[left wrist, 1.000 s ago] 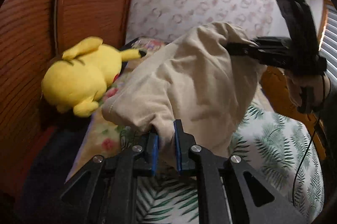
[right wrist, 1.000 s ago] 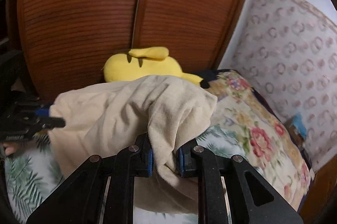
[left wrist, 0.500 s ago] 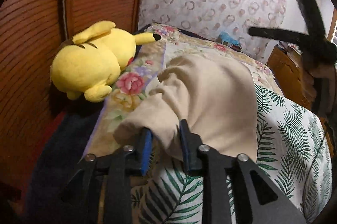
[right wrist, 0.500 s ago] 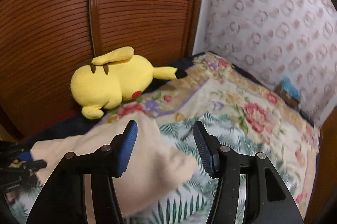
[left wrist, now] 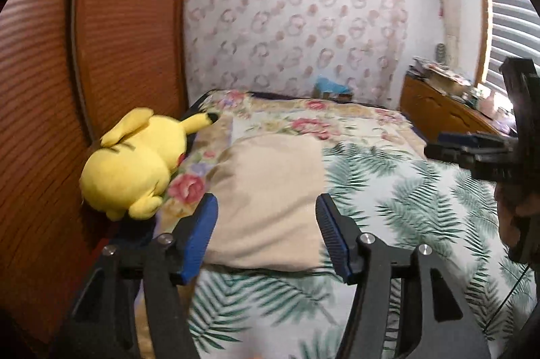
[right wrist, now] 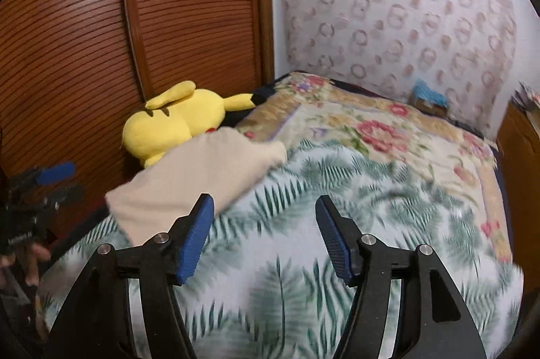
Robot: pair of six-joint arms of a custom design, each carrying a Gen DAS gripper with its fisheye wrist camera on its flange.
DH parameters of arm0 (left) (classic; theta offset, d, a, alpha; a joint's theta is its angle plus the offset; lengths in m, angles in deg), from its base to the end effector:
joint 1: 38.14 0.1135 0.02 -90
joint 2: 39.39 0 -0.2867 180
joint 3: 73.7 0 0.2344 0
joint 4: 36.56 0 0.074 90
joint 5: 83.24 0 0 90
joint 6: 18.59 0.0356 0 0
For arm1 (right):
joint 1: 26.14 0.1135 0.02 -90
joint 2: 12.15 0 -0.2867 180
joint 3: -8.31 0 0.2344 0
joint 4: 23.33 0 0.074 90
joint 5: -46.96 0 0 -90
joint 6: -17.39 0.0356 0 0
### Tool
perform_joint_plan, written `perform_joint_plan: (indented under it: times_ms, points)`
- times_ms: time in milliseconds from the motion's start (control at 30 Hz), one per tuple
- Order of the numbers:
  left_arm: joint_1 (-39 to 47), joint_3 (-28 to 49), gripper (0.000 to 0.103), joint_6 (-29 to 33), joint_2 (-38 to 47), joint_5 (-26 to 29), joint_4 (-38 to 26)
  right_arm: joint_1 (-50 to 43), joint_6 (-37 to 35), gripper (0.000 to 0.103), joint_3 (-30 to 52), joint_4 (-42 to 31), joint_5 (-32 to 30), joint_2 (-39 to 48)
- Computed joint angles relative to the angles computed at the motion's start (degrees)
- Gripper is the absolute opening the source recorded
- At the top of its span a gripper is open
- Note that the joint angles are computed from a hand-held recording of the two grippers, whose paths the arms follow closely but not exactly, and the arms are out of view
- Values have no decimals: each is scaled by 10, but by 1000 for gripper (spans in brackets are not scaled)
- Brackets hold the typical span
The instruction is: Fold small clothes
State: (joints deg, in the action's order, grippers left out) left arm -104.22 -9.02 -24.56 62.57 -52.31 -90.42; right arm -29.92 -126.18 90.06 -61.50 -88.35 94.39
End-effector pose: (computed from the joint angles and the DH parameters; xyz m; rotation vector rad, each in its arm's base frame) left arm 0.1350 -0.2290 0.1597 -0.5345 2.0489 0.2080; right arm 0.3603 0.0016 0.2018 -1.1792 1.9919 0.5777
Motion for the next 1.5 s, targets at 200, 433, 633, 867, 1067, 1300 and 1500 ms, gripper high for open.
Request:
perform_joint_plan:
  times_ms: [200,433,633,867,1067,1300,1500]
  points:
    - [-29,112,60,34,48,-14,-45,-124,-58,84,-40,-40,-48,-47]
    - [-50,242,60,85,106,-32,-82,-251,-121,84,-30,-103,-107,-67]
    - [-61,331,60,95,135,-50,-130,-351,-169,84,9,-181,-162,-61]
    - [-71,385,60,79,159,-54,-172,-420,-235,84,50,-263,-202,-45]
    - [-75,419,60,44,180,-59,-224,-435,-263,84,48,-281,-215,-49]
    - [-75,420,60,45,180,-59,-224,-433,-237,84,42,-252,-213,-48]
    - [-76,418,60,49,178,-59,-218,-436,-230,84,41,-242,-211,-44]
